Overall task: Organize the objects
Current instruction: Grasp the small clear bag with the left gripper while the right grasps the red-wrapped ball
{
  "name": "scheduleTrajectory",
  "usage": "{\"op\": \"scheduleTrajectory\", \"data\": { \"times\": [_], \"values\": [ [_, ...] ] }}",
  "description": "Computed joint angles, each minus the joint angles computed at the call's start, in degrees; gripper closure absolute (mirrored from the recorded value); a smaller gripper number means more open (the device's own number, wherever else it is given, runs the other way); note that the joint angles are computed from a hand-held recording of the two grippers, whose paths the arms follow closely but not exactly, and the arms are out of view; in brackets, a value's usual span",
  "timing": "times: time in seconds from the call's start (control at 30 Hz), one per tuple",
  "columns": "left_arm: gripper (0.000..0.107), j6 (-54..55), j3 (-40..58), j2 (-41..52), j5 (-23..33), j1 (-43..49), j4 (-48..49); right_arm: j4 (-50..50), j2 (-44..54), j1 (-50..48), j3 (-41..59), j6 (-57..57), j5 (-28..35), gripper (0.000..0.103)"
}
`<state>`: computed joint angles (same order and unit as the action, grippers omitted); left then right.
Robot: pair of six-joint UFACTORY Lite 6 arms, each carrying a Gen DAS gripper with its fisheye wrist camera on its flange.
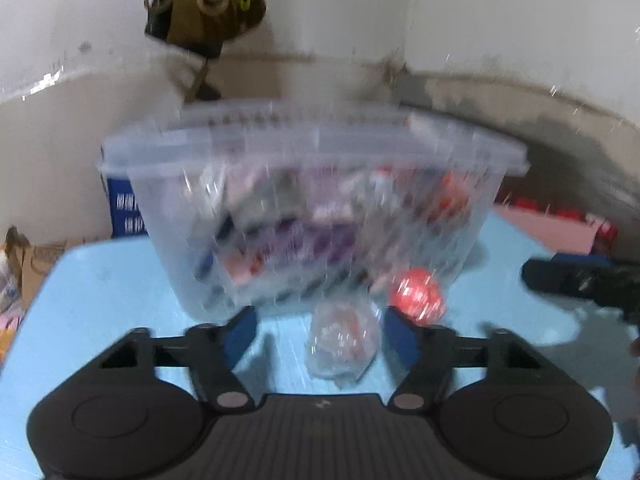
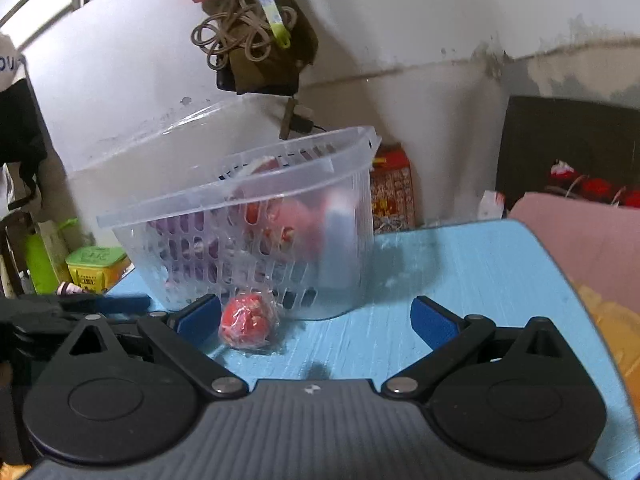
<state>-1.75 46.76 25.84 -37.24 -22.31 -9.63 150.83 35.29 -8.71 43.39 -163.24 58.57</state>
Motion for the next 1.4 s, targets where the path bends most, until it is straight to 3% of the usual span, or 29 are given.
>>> {"op": "scheduleTrajectory", "data": {
  "times": [0.03,0.07,0.1,0.3,0.4,0.53,0.63,0.7,0.9,1.17,1.4],
  "values": [
    [0.047,-1.9,0.9,1.0,1.0,0.5,2.6,-0.6,0.6,0.1,0.9,1.0,-0.5,0.000],
    [0.062,-2.8,1.7,1.7,2.5,0.7,3.8,-1.3,1.0,0.1,1.3,1.7,-0.9,0.000],
    [0.065,-3.4,2.1,1.8,3.7,1.0,4.5,-1.9,1.6,0.7,2.5,2.5,-2.0,0.000],
    [0.065,0.1,-5.7,-2.8,-1.0,4.2,4.0,-1.8,4.9,5.1,6.5,2.5,-6.8,0.002],
    [0.065,1.8,-9.3,-5.1,-3.5,7.0,4.4,-0.1,6.2,7.5,8.9,2.1,-8.4,0.013],
    [0.065,4.9,-10.7,-6.6,-3.9,7.5,3.1,1.9,8.1,10.5,12.9,1.4,-13.2,0.040],
    [0.064,5.9,-11.2,-7.0,-4.7,6.7,1.6,1.9,9.1,11.6,14.9,0.9,-16.2,0.047],
    [0.057,6.7,-10.3,-6.7,-3.5,6.6,1.4,-0.1,9.3,11.4,15.3,1.8,-16.6,0.057],
    [0.063,1.1,-8.3,-5.1,-2.3,8.9,5.7,1.9,8.4,11.0,12.2,-1.3,-13.2,0.058],
    [0.063,1.4,-12.9,-7.0,-10.4,8.5,5.7,4.4,6.9,10.9,8.5,-6.3,-6.2,0.058],
    [0.063,-0.5,-12.9,-6.6,-11.7,9.5,7.7,3.1,7.5,9.8,7.6,-4.1,-1.6,0.058]
  ]
}}
